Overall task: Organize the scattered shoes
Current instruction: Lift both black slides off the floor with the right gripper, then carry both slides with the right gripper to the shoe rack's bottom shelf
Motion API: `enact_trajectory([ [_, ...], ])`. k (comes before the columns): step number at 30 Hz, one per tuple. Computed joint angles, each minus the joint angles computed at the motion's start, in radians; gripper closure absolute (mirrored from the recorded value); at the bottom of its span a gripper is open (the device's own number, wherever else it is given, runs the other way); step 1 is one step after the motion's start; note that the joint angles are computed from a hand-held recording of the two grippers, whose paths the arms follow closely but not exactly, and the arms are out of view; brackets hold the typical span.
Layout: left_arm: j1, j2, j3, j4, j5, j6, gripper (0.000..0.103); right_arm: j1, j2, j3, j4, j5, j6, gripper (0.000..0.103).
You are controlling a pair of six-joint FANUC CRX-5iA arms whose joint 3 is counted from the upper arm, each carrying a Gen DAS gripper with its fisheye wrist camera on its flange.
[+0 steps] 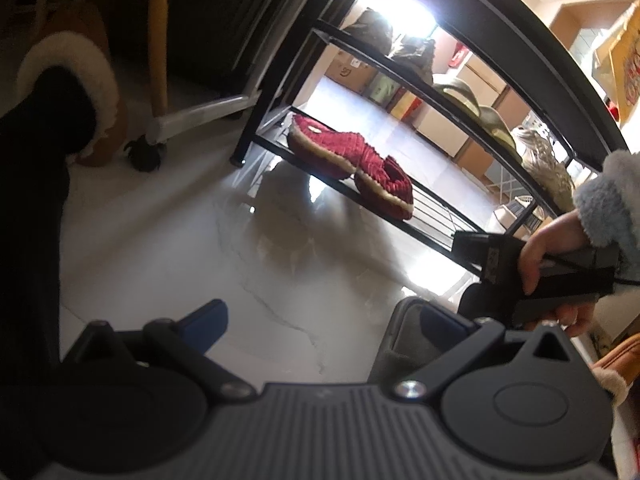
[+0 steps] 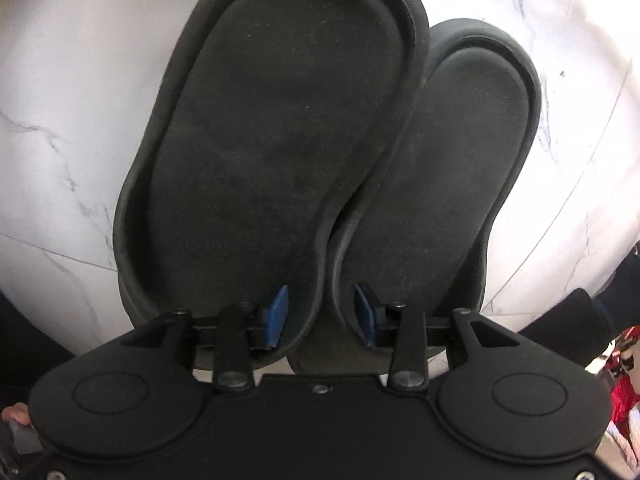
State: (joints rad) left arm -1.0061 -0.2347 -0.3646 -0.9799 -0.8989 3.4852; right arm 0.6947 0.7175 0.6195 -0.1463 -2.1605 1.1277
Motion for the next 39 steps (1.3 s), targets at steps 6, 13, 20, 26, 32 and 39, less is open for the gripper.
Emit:
enact_trajectory([
  [6,0.008,-0.004,-0.006,0.001,0.005,0.025,0.000,-0.020,0.004,-0.005,-0.027,0.001,-0.005,0.071],
  [13,-0.001,0.001,-0.002,-0.009,-0.013,0.045,0.000,0.005,-0.170,-0.179,0.028,0.193,0.025,0.082],
  [20,-0.013,0.018,0.010,-0.017,-0.038,0.034,0.000,0.071,-0.350,-0.351,0.157,0.420,0.059,0.086],
  [26,-0.011,0.027,0.016,-0.011,-0.046,0.024,0.000,0.054,-0.427,-0.399,0.215,0.533,0.017,0.087],
  [32,-0.010,0.035,0.021,-0.007,-0.047,0.012,0.000,0.030,-0.499,-0.468,0.274,0.623,-0.041,0.087],
  [39,0.001,0.042,0.022,0.010,-0.038,-0.006,0.000,-0.003,-0.577,-0.541,0.306,0.747,-0.075,0.087],
])
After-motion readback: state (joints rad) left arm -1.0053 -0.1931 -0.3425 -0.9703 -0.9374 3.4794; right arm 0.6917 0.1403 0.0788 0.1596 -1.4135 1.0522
